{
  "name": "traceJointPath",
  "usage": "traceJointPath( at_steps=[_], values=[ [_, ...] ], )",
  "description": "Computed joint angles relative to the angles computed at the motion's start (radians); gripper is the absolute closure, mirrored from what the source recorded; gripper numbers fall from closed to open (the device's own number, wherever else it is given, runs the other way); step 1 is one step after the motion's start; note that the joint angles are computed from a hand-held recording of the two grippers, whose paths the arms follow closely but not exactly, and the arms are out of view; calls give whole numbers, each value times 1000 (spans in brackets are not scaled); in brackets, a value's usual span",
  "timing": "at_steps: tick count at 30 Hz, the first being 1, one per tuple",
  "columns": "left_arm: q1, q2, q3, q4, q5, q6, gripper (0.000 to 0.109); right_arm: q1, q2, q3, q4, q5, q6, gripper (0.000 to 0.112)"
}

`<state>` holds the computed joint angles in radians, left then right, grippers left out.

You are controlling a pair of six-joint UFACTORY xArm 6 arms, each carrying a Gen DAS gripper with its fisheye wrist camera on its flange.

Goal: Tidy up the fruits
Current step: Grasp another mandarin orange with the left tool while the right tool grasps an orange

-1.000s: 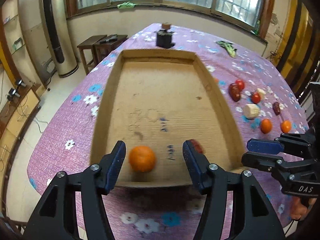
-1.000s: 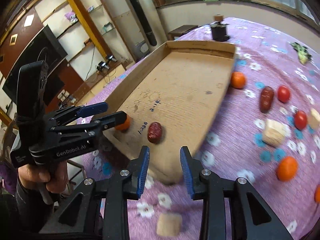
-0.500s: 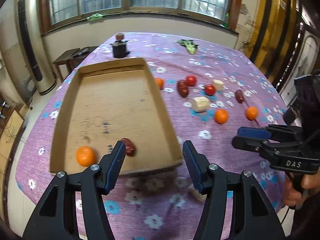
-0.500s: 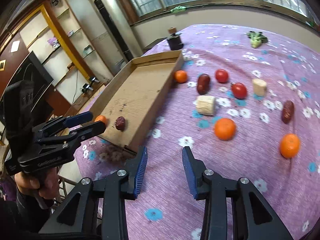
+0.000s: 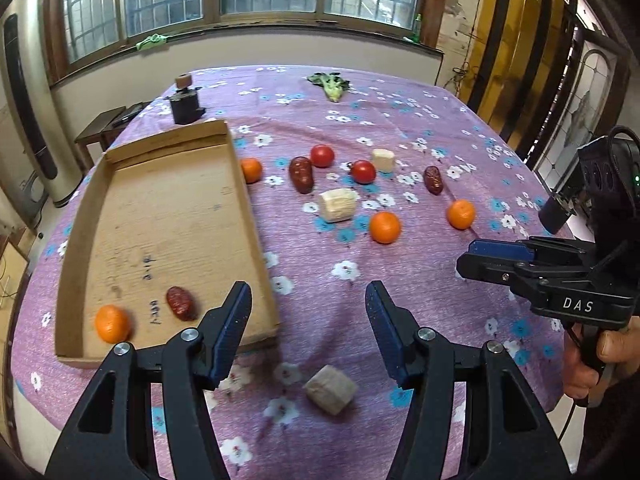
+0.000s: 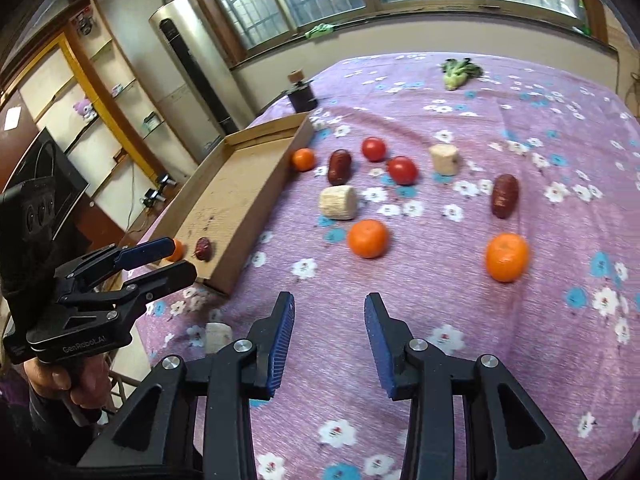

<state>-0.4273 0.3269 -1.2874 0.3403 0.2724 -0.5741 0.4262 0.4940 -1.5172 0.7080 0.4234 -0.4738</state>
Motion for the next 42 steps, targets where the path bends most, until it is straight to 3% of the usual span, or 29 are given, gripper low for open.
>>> traceJointPath(
  at_steps=[9, 16, 23, 30, 38, 39, 41, 42],
  values=[
    [-38, 105, -126, -189, 16, 159, 50, -44, -22, 44, -56, -34, 57, 73],
    [-61, 229, -295, -316, 81, 264, 50, -75, 11, 29, -210, -73, 194, 70],
    [-67, 357, -482, -289, 176, 246, 51, -98, 71, -32, -457, -109, 371, 64],
    [-67, 476, -659, -282, 269, 248, 51, -107, 144, -140, -467, -73, 366, 64],
    [-77, 618, -871, -242, 378, 250, 51, -110, 235, -246, -648, -24, 494, 65],
    [-79, 627, -888, -233, 390, 246, 52, -110, 242, -253, -651, -19, 498, 65],
    [-80, 624, -883, -235, 381, 253, 77, -114, 248, -252, -638, -25, 506, 76],
    [-79, 620, -878, -246, 380, 261, 78, -115, 243, -241, -605, -34, 485, 76]
  ],
)
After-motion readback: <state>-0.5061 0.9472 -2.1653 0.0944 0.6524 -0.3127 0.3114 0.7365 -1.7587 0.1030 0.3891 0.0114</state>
